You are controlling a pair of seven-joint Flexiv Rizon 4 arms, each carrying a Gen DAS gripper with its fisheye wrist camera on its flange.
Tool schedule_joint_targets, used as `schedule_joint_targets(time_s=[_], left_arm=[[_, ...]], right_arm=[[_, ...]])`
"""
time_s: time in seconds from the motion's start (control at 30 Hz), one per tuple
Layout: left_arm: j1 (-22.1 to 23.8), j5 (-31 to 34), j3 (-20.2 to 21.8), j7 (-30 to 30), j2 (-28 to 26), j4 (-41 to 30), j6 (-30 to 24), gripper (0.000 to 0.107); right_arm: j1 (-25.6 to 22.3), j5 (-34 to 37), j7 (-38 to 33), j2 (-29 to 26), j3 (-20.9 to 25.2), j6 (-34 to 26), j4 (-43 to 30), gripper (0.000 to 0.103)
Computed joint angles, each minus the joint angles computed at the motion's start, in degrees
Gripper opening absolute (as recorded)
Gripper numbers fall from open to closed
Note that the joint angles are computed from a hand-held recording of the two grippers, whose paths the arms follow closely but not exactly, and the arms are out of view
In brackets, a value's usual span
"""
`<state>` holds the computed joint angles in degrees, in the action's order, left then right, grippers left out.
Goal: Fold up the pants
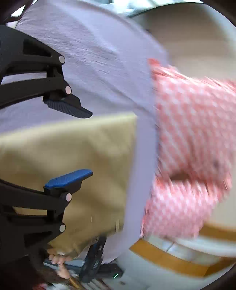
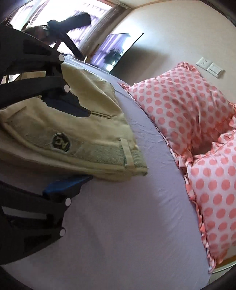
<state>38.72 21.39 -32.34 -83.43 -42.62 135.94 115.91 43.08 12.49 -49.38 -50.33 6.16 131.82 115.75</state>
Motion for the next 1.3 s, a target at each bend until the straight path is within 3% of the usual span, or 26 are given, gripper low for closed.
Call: schedule_joint_targets(time_s=[0.13,0.2,0.23,0.27,0.33,0.37,0.43,0.47,0.57,0.67,0.73,0.8,0.83,0.87,0.9,0.93,1.0,1.03,1.07,1.1,1.13,1.17,1.23,1.27,1.3], left_arm=[[6.4,-1.8,-7.9,4.8,-4.3,-3.5,-12.8,0.065],[9.9,-3.4,-12.9,7.7,-8.4,-5.0,-17.8,0.069],[10.8,-3.8,-13.9,9.0,-10.1,-5.1,-18.1,0.07],[12.5,-1.7,-15.8,8.3,-12.7,-6.4,-20.0,0.069],[15.1,-1.7,-19.2,8.0,-17.5,-8.6,-24.2,0.042],[16.3,-5.9,-20.7,10.1,-19.0,-8.3,-25.8,0.017],[16.0,-11.4,-21.5,13.8,-18.7,-8.2,-26.2,0.011],[14.7,-9.7,-20.7,12.1,-16.7,-8.7,-26.0,0.01],[7.1,-13.6,-17.6,14.6,-9.7,-11.1,-23.6,0.008],[-1.4,-17.0,-12.6,13.7,-7.1,-18.2,-21.5,0.006],[-9.4,-9.5,-4.4,3.7,-6.8,-27.0,-21.4,0.006],[-17.4,-4.0,4.2,-5.2,-7.4,-36.3,-25.2,0.008],[-21.4,-1.3,8.7,-10.2,-7.9,-41.0,-28.9,0.009],[-25.4,-2.3,13.0,-11.4,-8.5,-43.9,-32.1,0.015],[-28.9,-4.9,16.9,-10.4,-8.6,-45.0,-33.1,0.021],[-30.8,-5.0,19.5,-10.8,-7.9,-44.2,-31.5,0.022],[-31.7,-0.1,22.1,-14.4,-5.3,-41.0,-27.2,0.022],[-30.0,1.1,20.9,-13.7,-3.9,-37.9,-23.8,0.022],[-27.1,-1.4,17.8,-9.3,-2.7,-33.3,-19.0,0.028],[-23.4,-4.9,13.2,-3.9,-2.2,-28.8,-15.2,0.038],[-19.4,-4.6,8.5,-2.1,-2.4,-26.0,-13.3,0.044],[-15.7,-5.0,3.8,-0.4,-3.0,-23.2,-12.9,0.053],[-12.3,-10.9,-2.6,6.8,-5.1,-21.3,-15.6,0.053],[-13.0,-13.2,-2.9,7.6,-5.9,-22.2,-19.3,0.053],[-15.3,-17.7,-1.5,9.5,-6.2,-23.1,-21.7,0.052]], right_arm=[[-3.8,-5.5,0.6,-1.1,2.6,1.9,-0.1,0.059],[-7.3,-10.2,2.2,-2.4,5.2,4.2,0.2,0.047],[-10.4,-14.1,4.1,-3.6,7.3,5.6,0.1,0.036],[-14.4,-19.3,6.9,-5.7,10.1,8.0,-0.2,0.018],[-20.6,-29.1,13.3,-10.7,14.0,13.8,-1.4,0.014],[-21.4,-30.7,14.5,-11.6,14.3,15.1,-1.7,0.013],[-20.7,-31.9,16.2,-10.6,12.7,14.8,-2.1,0.012],[-20.3,-32.4,17.0,-9.8,11.8,14.2,-2.5,0.011],[-18.9,-33.2,17.6,-6.1,7.9,10.4,-4.4,0.01],[-18.5,-32.2,17.4,-4.0,4.8,5.3,-8.7,0.009],[-18.0,-30.3,17.2,-4.4,2.8,1.0,-12.6,0.009],[-16.3,-26.1,17.0,-5.4,0.2,-5.5,-16.5,0.009],[-15.9,-25.1,17.1,-5.9,-0.4,-8.9,-18.0,0.01],[-15.5,-24.5,17.7,-6.2,-1.0,-14.5,-19.8,0.014],[-14.9,-26.4,20.6,-6.0,-2.7,-22.3,-20.9,0.018],[-15.0,-26.1,20.3,-5.5,-2.4,-26.4,-21.2,0.027],[-10.8,-18.6,16.1,-3.6,-5.9,-24.9,-18.9,0.029],[-7.2,-14.2,13.8,-2.2,-9.1,-21.4,-16.6,0.036],[-5.2,-13.5,13.7,-1.7,-11.1,-16.8,-14.6,0.052],[-4.9,-14.9,14.2,-1.5,-11.4,-13.0,-13.3,0.059],[-5.8,-16.8,13.9,-1.3,-9.9,-10.5,-12.7,0.065],[-8.0,-17.7,11.8,-1.4,-6.5,-10.8,-13.5,0.065],[-11.2,-20.9,12.2,-2.1,-2.3,-16.2,-16.1,0.074],[-12.3,-20.2,11.6,-2.5,-0.5,-21.7,-18.3,0.081],[-13.3,-23.3,14.6,-3.4,-0.1,-26.4,-19.9,0.081]])
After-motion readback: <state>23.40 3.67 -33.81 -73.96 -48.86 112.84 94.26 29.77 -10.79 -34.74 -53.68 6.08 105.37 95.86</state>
